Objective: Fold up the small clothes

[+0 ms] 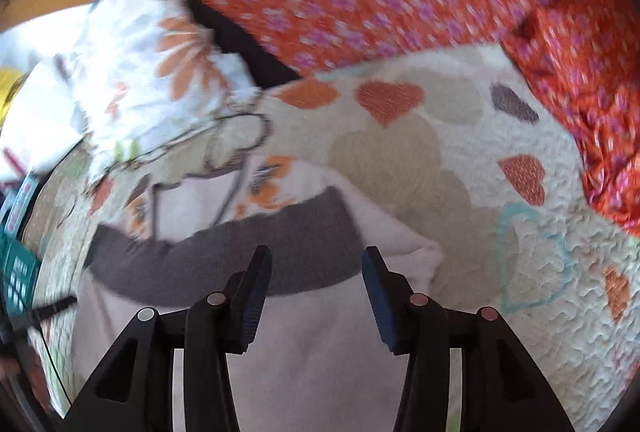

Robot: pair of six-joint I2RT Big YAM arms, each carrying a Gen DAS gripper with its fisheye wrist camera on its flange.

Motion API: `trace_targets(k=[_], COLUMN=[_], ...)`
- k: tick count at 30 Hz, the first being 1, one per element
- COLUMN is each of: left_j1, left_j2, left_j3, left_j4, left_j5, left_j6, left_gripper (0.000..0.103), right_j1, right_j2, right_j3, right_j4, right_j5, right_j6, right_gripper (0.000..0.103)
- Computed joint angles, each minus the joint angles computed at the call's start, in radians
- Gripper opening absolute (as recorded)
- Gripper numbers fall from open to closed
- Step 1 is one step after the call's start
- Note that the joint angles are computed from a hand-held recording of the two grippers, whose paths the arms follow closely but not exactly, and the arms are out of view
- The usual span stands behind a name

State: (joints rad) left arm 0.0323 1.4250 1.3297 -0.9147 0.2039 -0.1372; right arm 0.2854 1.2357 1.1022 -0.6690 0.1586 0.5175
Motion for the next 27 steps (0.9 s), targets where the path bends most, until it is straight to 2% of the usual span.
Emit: trace_targets(k=[2,6,10,13,15,19,23,24,26,27], left_j1=[0.053,0.184,0.268,0.312,0.342,0.392,0.422,0.427,0.435,0.435], left_j2=[-0.026,-0.034,-0.059,-0.076,-0.080,-0.077,-0.084,-0.086,-0.085,-0.082], left_j3=[-0.013,-0.013,-0.022,-0.038,-0.039,-0.034,-0.034,-0.035,-0.036,-0.035], left_j4=[0.018,-0.008,-0.007,0.013,0.016,0.013,0.034,0.038,0.039,0.037], left_j5=[-0.010,0.106,0.158,0.198,0.223,0.284,0.298,0.300,0.312,0.315], left_j6=[-0.033,-0.102,-0.136,-0.159,-0.168,-0.189,-0.216,-0.223,-0.230,-0.230], left_gripper=[0.079,0.079,0.079,0.079,0.079,0.079,0.079,0.079,0.079,0.079], right_j1=[0.058,0.249,0.428,0.525,0.564,0.653,0.685,0.691,0.690,0.684], right_j2=[-0.020,-0.013,0.082,0.161,0.214,0.359,0.488,0.514,0.552,0.578], right_j3=[-0.008,-0.001,0.070,0.134,0.175,0.281,0.377,0.398,0.436,0.474], right_j4=[0.006,-0.014,-0.050,-0.064,-0.074,-0.116,-0.117,-0.107,-0.100,-0.131], right_j5=[0.020,0.033,0.109,0.163,0.191,0.358,0.535,0.579,0.616,0.617], right_j6=[-0.031,-0.105,-0.205,-0.260,-0.304,-0.465,-0.600,-0.629,-0.654,-0.633], right_gripper=[0.053,0.054,0.054,0.058,0.059,0.059,0.059,0.057,0.053,0.045])
